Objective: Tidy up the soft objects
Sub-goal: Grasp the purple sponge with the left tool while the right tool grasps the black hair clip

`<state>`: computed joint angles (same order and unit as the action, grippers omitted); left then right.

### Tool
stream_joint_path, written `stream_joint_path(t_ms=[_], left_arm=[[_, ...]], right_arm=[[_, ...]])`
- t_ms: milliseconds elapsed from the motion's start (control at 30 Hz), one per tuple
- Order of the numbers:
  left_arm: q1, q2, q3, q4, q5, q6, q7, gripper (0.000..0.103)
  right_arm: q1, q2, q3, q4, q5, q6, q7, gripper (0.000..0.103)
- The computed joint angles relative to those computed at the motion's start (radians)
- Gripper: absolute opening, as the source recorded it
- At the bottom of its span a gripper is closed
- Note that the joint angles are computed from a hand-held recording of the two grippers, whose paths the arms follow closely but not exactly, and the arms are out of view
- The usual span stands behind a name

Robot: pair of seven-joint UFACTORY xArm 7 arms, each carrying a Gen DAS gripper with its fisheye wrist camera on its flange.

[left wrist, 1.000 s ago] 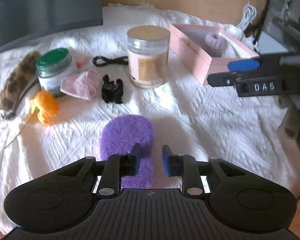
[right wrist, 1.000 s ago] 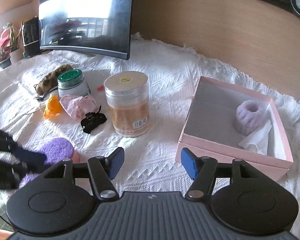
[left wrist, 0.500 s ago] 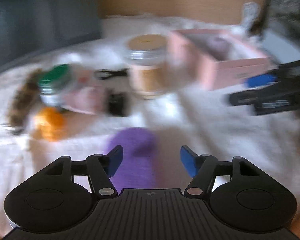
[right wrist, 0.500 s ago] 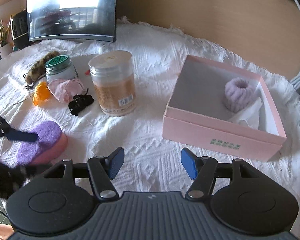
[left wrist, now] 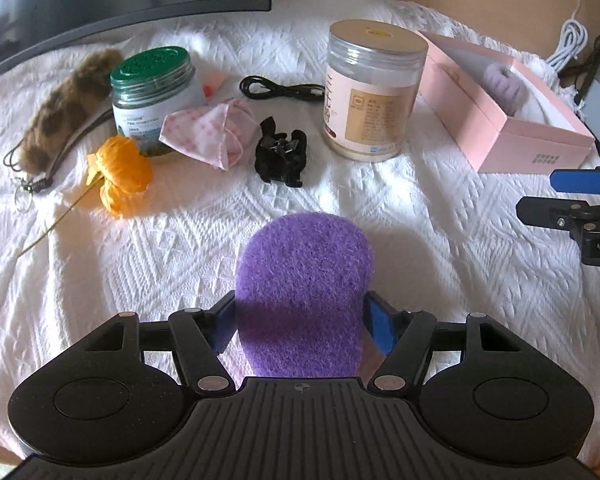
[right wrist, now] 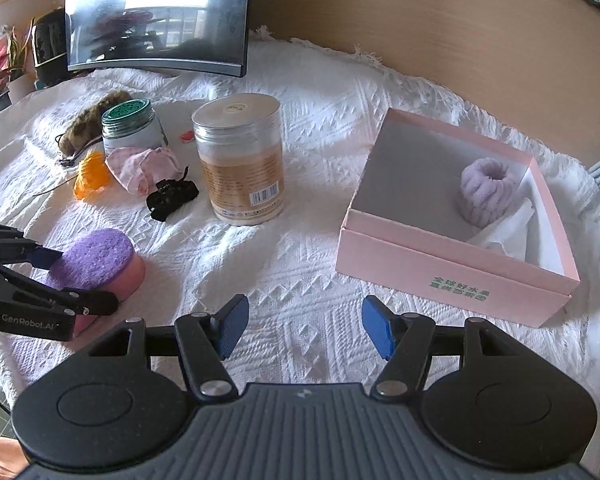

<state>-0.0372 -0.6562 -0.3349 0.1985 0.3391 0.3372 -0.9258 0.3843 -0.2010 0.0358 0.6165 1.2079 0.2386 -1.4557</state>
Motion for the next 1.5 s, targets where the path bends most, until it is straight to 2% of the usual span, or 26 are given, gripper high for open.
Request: stream_joint_path(t_ms=[167,233,300,400,567,700,833,900,1033,1100,1200,1267,1400,1467,1500], left_arm=[[-0.042,-0.074,0.064,-0.059,-0.057,-0.051,0.013,0.069],[-0.065,-0.137,0.089,-0.083,-0.089,-0.040,0.030,0.069],[-0.079,-0.210,0.111,-0.100,-0.119,0.007,0.050,0.068],[-0.069,-0.343,0.102,-0.128,-0.134,0.104,0.060,0.068],[-0.083,-0.544,0.140,-0.194,-0.174,0.242,0.075,0.068],[-0.093,-0.648,0.172,-0.247,-0.209,0.292,0.088,0.068],[-0.106,-0.744,0.184,-0.290,-0.234,0.344,0.093,0.068],[-0.105,-0.773,0.192,-0.302,-0.242,0.358,0.098,0.068],[-0.096,-0.813,0.206,-0.313,-0.249,0.380,0.122,0.068],[-0.088,-0.817,0.207,-0.311,-0.250,0.382,0.132,0.068],[-0.065,-0.808,0.211,-0.300,-0.246,0.363,0.156,0.068],[-0.043,-0.772,0.210,-0.280,-0.237,0.328,0.177,0.068],[0.026,-0.630,0.222,-0.209,-0.206,0.196,0.260,0.068],[0.070,-0.546,0.212,-0.164,-0.191,0.123,0.290,0.068],[0.092,-0.501,0.206,-0.137,-0.184,0.085,0.301,0.068]], right_arm=[[0.016,0.011,0.009,0.020,0.040,0.002,-0.026,0.063],[0.028,0.022,0.021,0.039,0.080,0.001,-0.059,0.063],[0.039,0.043,0.046,0.063,0.095,0.002,-0.067,0.063],[0.062,0.080,0.088,0.095,0.130,-0.012,-0.084,0.063],[0.108,0.171,0.170,0.183,0.304,-0.089,-0.224,0.059],[0.137,0.276,0.226,0.278,0.360,-0.172,-0.245,0.053],[0.171,0.363,0.252,0.355,0.425,-0.266,-0.286,0.053],[0.194,0.399,0.247,0.384,0.415,-0.297,-0.275,0.053],[0.206,0.450,0.259,0.401,0.275,-0.356,-0.135,0.044],[0.206,0.465,0.266,0.404,0.232,-0.384,-0.090,0.037],[0.298,0.437,0.154,0.358,0.050,-0.352,0.101,0.033],[0.280,0.396,0.160,0.331,0.009,-0.314,0.132,0.033],[0.161,0.270,0.253,0.306,0.186,-0.205,-0.063,0.033],[0.139,0.206,0.251,0.298,0.262,-0.153,-0.160,0.033],[0.134,0.177,0.239,0.295,0.269,-0.134,-0.167,0.033]])
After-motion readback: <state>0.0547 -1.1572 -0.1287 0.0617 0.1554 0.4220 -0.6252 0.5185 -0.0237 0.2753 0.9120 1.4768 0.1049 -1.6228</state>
